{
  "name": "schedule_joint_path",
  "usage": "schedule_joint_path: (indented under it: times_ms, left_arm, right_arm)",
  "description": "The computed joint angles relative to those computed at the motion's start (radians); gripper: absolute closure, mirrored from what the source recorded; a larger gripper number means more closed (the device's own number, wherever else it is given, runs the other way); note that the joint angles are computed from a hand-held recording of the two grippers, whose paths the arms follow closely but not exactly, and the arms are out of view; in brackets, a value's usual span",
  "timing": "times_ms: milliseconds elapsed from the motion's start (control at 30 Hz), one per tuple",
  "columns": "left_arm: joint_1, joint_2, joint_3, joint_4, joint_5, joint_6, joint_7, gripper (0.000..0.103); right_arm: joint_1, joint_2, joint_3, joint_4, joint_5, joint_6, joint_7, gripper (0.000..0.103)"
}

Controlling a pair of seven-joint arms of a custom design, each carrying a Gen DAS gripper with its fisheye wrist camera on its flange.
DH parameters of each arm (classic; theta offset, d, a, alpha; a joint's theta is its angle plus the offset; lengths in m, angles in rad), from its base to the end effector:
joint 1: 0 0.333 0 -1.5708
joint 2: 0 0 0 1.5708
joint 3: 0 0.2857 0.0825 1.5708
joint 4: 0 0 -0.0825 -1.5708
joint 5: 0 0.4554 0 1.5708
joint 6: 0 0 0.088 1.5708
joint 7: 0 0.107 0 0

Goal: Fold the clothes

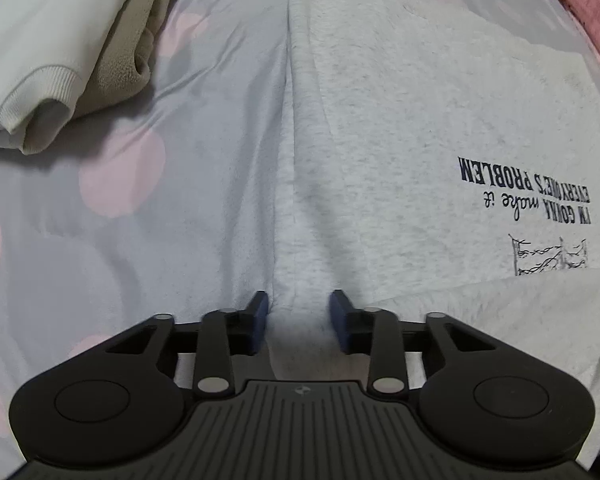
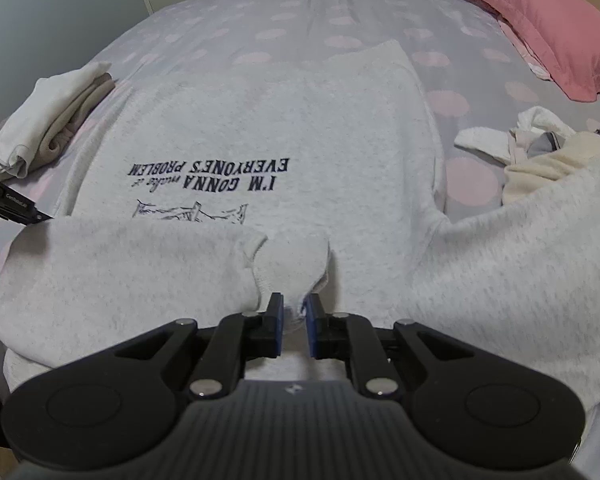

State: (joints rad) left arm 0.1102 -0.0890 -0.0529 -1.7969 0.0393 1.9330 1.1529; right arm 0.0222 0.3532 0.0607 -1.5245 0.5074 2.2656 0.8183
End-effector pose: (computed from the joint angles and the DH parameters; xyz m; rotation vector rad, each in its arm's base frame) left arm 0.6277 0.0378 0.5597 -2.5266 1.5590 -0.2394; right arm 0.7550 0.0700 0.4516 -2.2413 1.2188 -0.1799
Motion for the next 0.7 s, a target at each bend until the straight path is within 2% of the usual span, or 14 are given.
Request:
schedule_joint_path:
  times_ms: [33,67,167,333,367,400,433,467,500,533,567,633,667,700]
  left_arm:
    - [-0.007,-0.004,0.004,-0.001,0.015,-0.001,0.005,0.091]
    - [-0.007,-0.007,0.002,0.003,0.024,-0.008,0.008,0.092]
    - [0.01,-0.031,-0.011,0.006,0.017,-0.02,0.012,0.094]
    - [0.01,-0.082,0.025,-0.011,-0.026,-0.01,0.031,0.095]
    - [-0.01,-0.081,0.043,-0.01,0.004,-0.017,0.019,0.103]
    - [-0.009,-0.068,0.025,-0.002,0.102,-0.041,-0.001,0.103]
    - [0.02,-0.045,-0.026,0.013,0.227,-0.083,-0.003,0.103]
    - [0.032,-0.041,-0.044,0.005,0.282,-0.101,0.013,0.103]
    - [0.024,-0.04,-0.026,-0.006,0.267,-0.098,-0.01,0.103]
    - [-0.004,-0.056,0.027,-0.026,0.182,-0.076,-0.03,0.103]
    - [0.002,-0.078,0.045,-0.05,0.099,-0.044,-0.033,0.103]
    - [0.038,-0.105,0.014,-0.081,0.069,0.009,-0.024,0.103]
    - [0.044,-0.115,0.008,-0.092,0.062,0.034,-0.024,0.102]
    - [0.045,-0.125,0.01,-0.105,0.042,0.058,-0.022,0.099]
  right_arm:
    - [0.001,0.002,-0.001,0.001,-0.003,0.0,0.003,0.088]
    - [0.0,0.003,-0.001,0.002,-0.002,-0.002,0.004,0.088]
    - [-0.001,0.003,0.001,0.005,0.001,-0.01,0.01,0.088]
    - [-0.001,-0.008,0.003,-0.009,0.01,-0.009,-0.007,0.088]
    - [0.0,-0.007,0.002,-0.008,0.009,-0.01,-0.006,0.088]
    - [0.001,-0.005,0.002,-0.007,0.009,-0.011,-0.004,0.088]
    - [0.003,-0.004,0.001,-0.009,0.005,-0.008,-0.002,0.088]
    - [0.004,-0.003,0.0,-0.009,0.001,-0.006,0.002,0.088]
    - [0.003,-0.002,0.0,-0.007,0.004,-0.007,0.005,0.088]
    - [0.001,-0.003,0.0,-0.007,0.011,-0.008,0.01,0.088]
    - [-0.002,-0.003,0.002,-0.004,0.023,-0.013,0.018,0.087]
    - [-0.006,-0.001,0.003,0.002,0.041,-0.02,0.034,0.077]
    - [-0.006,-0.001,0.005,0.001,0.044,-0.018,0.033,0.068]
    - [-0.006,-0.002,0.006,0.0,0.048,-0.015,0.031,0.068]
